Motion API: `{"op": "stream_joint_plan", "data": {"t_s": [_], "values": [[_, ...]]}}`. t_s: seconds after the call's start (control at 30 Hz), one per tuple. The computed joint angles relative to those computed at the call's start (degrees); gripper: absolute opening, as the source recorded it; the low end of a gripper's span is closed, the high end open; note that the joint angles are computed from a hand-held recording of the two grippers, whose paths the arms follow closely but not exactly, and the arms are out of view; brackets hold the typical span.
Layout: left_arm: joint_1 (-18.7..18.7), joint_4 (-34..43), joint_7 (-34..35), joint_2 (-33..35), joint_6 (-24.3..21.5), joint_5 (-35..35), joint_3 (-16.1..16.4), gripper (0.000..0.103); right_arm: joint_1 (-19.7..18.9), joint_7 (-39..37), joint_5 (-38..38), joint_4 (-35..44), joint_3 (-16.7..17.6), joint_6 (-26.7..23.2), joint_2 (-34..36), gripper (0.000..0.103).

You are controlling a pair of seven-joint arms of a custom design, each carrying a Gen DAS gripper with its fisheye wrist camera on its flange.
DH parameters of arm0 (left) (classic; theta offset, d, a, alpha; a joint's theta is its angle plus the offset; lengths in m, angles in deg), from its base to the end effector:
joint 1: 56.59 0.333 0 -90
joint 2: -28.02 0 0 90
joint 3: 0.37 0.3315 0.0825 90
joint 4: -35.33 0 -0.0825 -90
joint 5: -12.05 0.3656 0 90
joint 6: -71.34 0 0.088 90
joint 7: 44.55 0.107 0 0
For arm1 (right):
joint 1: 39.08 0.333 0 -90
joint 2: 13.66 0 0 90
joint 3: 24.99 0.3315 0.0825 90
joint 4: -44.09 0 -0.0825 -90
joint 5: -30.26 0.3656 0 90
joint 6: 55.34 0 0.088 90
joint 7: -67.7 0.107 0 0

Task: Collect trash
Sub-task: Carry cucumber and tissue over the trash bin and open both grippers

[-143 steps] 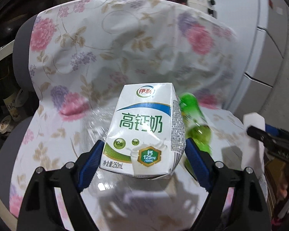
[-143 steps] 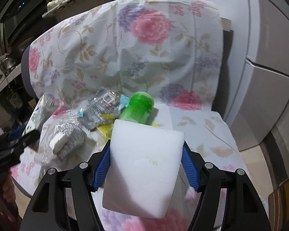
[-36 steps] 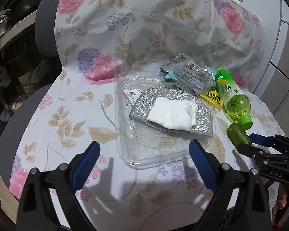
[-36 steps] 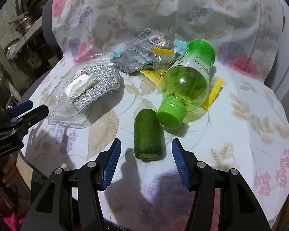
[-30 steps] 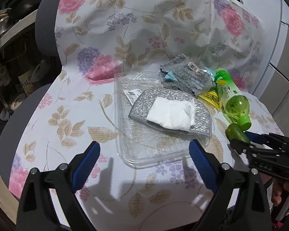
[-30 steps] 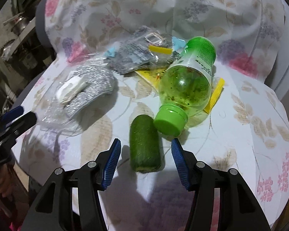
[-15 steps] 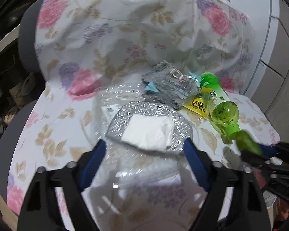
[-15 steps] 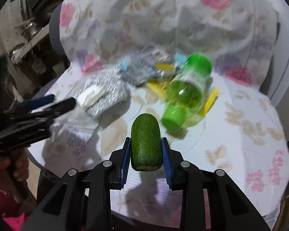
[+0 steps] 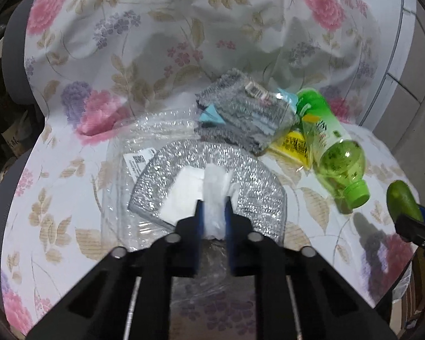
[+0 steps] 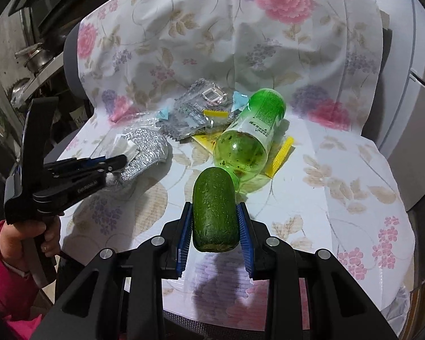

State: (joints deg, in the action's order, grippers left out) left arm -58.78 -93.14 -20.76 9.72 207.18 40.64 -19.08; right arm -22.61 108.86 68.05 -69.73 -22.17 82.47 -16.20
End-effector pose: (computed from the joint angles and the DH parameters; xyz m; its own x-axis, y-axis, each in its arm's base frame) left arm 0.4410 -0.1792 0.5599 0.4564 -0.8877 0.0605 -0.6879 -0.3952 -0.6088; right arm 0.5321 0.1911 0.5569 0.7424 -0.6537 -0.1467 -0.5806 -0.5184 -0.6279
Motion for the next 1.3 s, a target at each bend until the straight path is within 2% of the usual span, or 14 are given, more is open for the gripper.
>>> {"op": "stream_joint_plan", "data": {"t_s": [0.13, 0.3, 0.47, 0.63, 0.87, 0.97, 1.1, 1.17, 1.3], "values": [[1.1, -2.0, -2.4, -4.9, 3.9, 1.7, -0.2, 0.009, -0.2, -1.0, 1.7, -0.1, -0.4, 0.1, -0.6, 0.032], [2.7, -1.5, -2.1, -8.4, 6.2, 1.0, -2.8, 0.009, -0.7, -2.9, 4.8, -0.3, -1.4, 0.6, -1.4, 0.032], [3.1, 3.2, -2.9, -4.5, 7.4, 2.6, -7.2, 0.009, -2.1, -4.3, 6.0, -1.3, -2.8, 1.1, -2.3, 0.032], [1.5, 10.3, -7.6, 4.8, 9.2, 10.3, -11.2, 0.009, -4.5, -3.9, 3.9, -3.4, -4.9, 2.3, -3.7, 0.032], [-6.2, 24.3, -4.1, 22.8, 11.9, 16.1, -11.4, 0.009, -9.0, -1.8, 2.0, -7.0, -9.0, 5.7, -6.2, 0.032], [-10.8, 31.6, -3.0, 30.2, 12.5, 19.7, -10.5, 0.009, -11.0, -2.1, 1.7, -7.2, -11.0, 6.6, -6.6, 0.032], [-17.2, 41.2, 0.6, 38.8, 11.3, 21.5, -8.6, 0.009, -13.8, -1.8, -2.0, -8.9, -12.3, 10.9, -7.1, 0.032], [-20.2, 45.8, 2.2, 42.6, 10.8, 21.7, -7.4, 0.009, -14.7, -1.9, -3.1, -9.7, -13.2, 12.4, -7.0, 0.032], [-24.5, 52.9, 6.3, 48.6, 10.7, 20.1, -5.4, 0.009, -16.6, -2.0, -2.9, -9.9, -14.7, 12.1, -5.6, 0.032]]}}
